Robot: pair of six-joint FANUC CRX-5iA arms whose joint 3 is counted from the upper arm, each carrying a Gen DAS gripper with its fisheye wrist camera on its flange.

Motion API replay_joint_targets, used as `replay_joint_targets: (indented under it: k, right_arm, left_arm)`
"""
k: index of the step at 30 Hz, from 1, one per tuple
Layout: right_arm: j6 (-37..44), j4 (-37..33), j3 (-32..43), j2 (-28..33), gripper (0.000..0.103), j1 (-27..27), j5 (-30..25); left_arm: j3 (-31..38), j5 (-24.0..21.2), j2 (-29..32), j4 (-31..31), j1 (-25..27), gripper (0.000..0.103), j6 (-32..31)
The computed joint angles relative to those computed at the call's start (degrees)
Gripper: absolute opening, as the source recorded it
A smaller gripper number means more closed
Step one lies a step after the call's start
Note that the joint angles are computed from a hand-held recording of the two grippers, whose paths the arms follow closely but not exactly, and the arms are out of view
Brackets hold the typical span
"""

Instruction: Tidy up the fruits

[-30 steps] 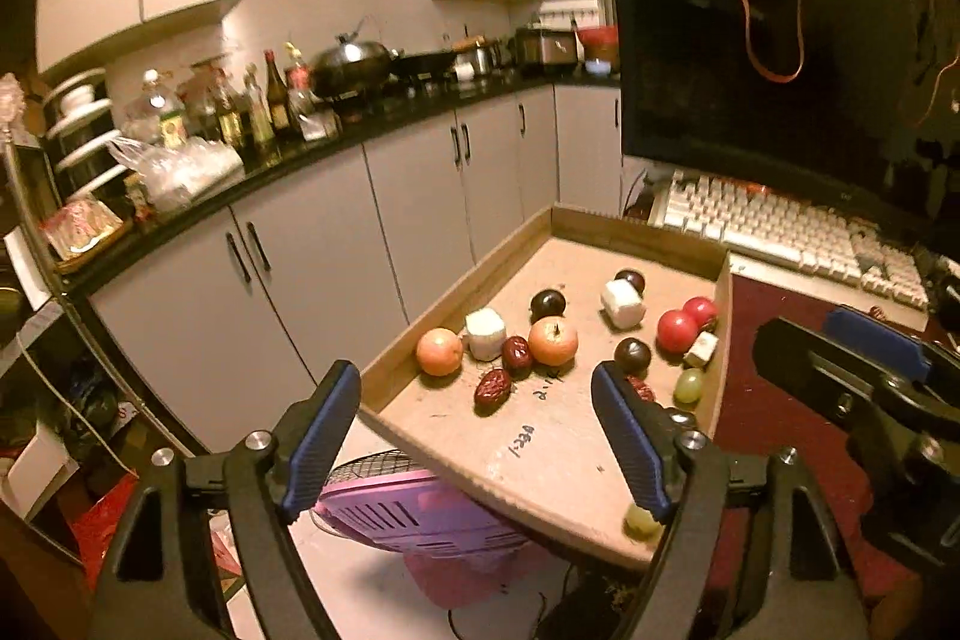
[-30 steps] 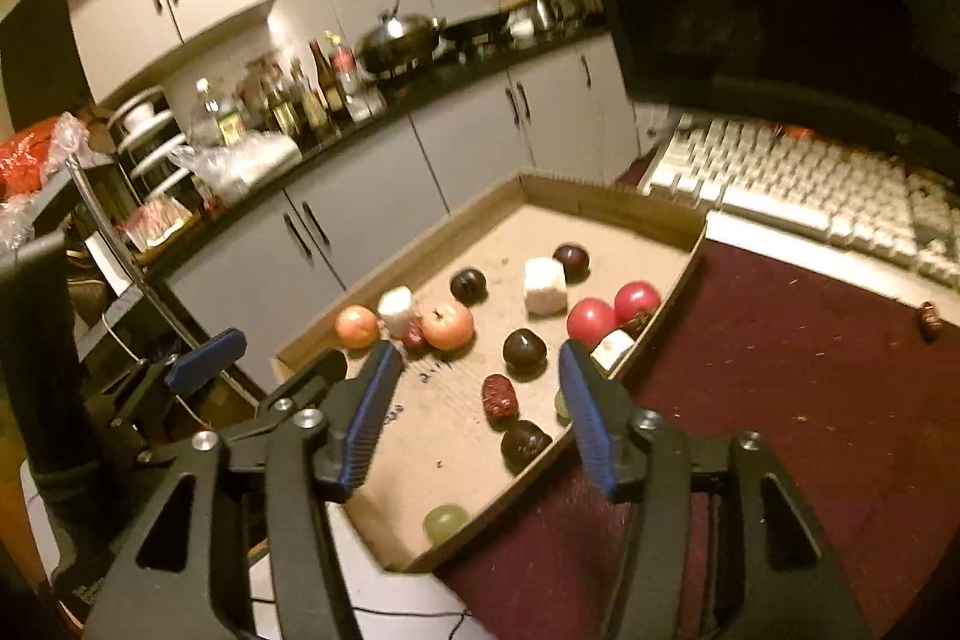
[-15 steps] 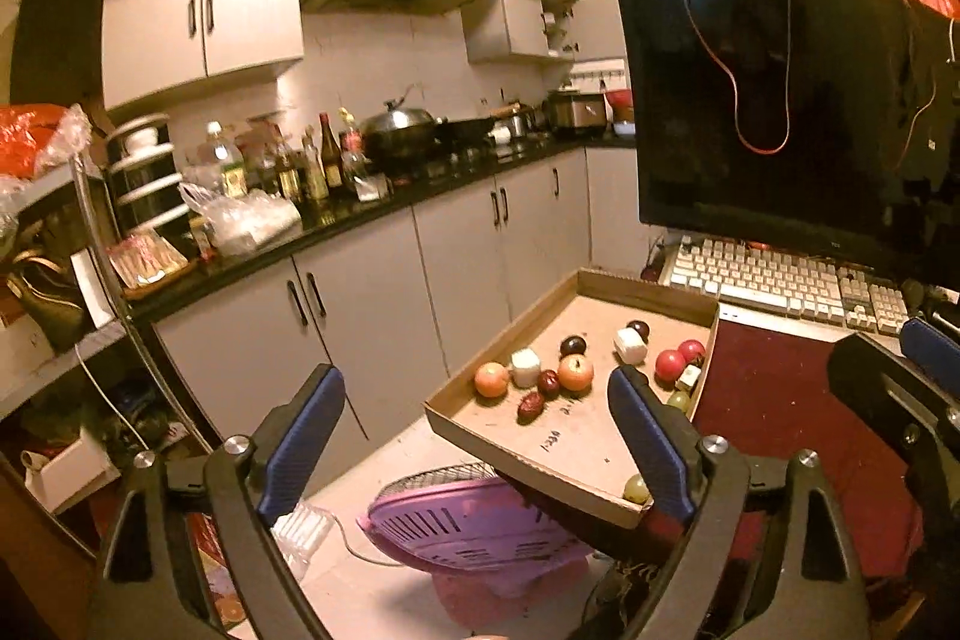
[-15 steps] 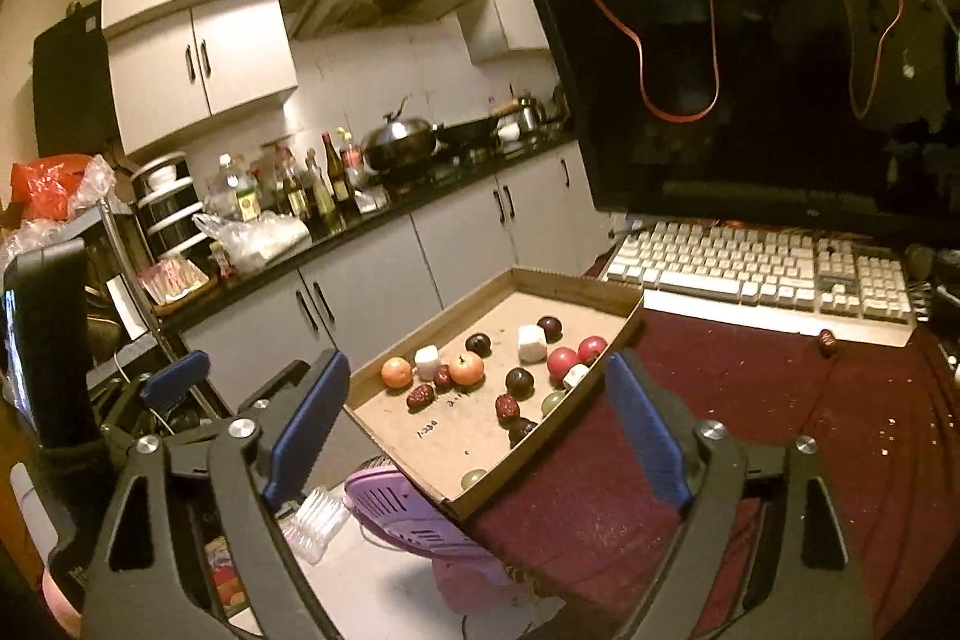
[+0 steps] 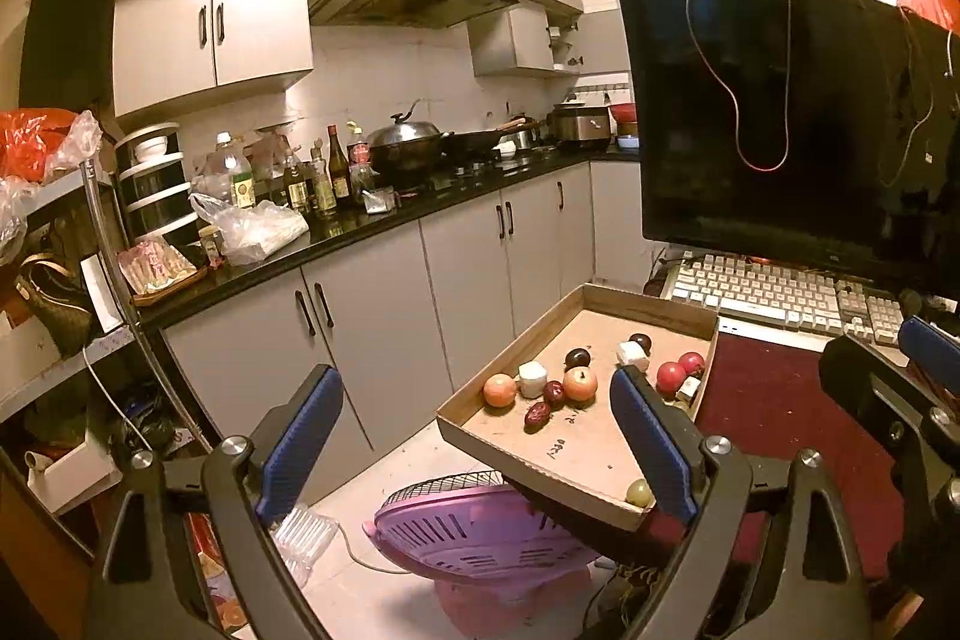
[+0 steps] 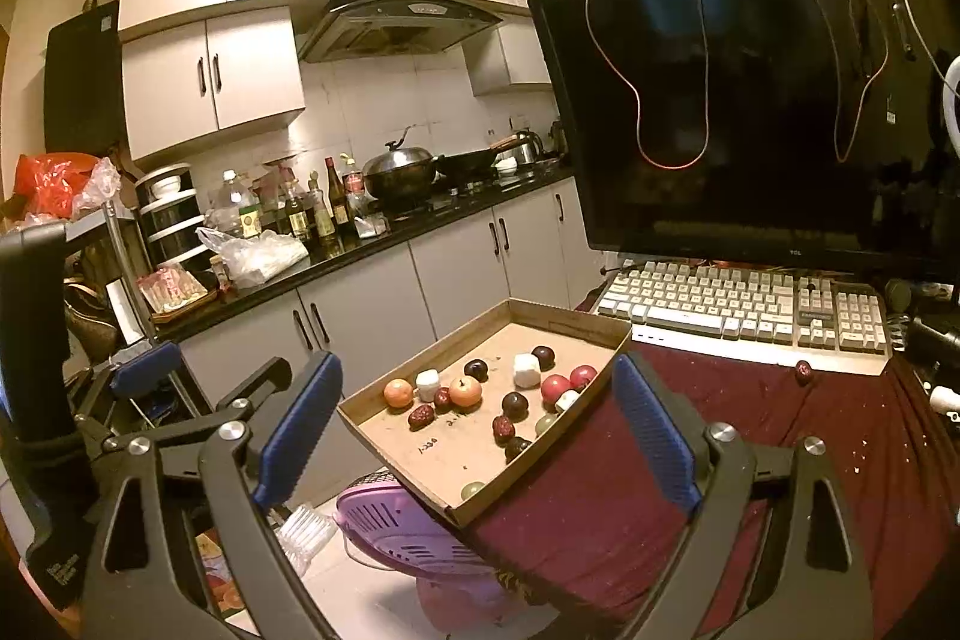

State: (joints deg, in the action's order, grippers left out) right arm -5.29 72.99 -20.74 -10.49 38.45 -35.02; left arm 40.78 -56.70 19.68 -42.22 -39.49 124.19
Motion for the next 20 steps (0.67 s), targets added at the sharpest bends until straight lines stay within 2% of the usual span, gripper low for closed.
replay_joint_targets:
  k: [8,16,17,18,20]
  right_arm:
    - [0.9,-0.8,0.3,0.2,0.092,-0.4,0.4]
    - [1.5,-1.6,0.5,0.7,0.092,-1.0,0.7]
    - [1.4,-1.5,0.5,0.8,0.092,-1.2,0.9]
    - [1.1,-1.3,0.4,0.9,0.092,-1.6,1.2]
    - [1.5,-2.1,0.6,1.2,0.092,-2.0,1.6]
  left_arm:
    - [0.3,0.1,0.4,1.6,0.4,0.091,-2.0]
    - [0.2,2.6,0.9,7.2,2.3,0.091,-5.7]
    - [0.0,3.1,1.1,8.0,2.6,0.094,-6.3]
    - [0.6,2.7,1.6,8.7,2.8,0.102,-7.0]
    - [1.3,2.5,2.3,8.4,2.5,0.103,-6.7]
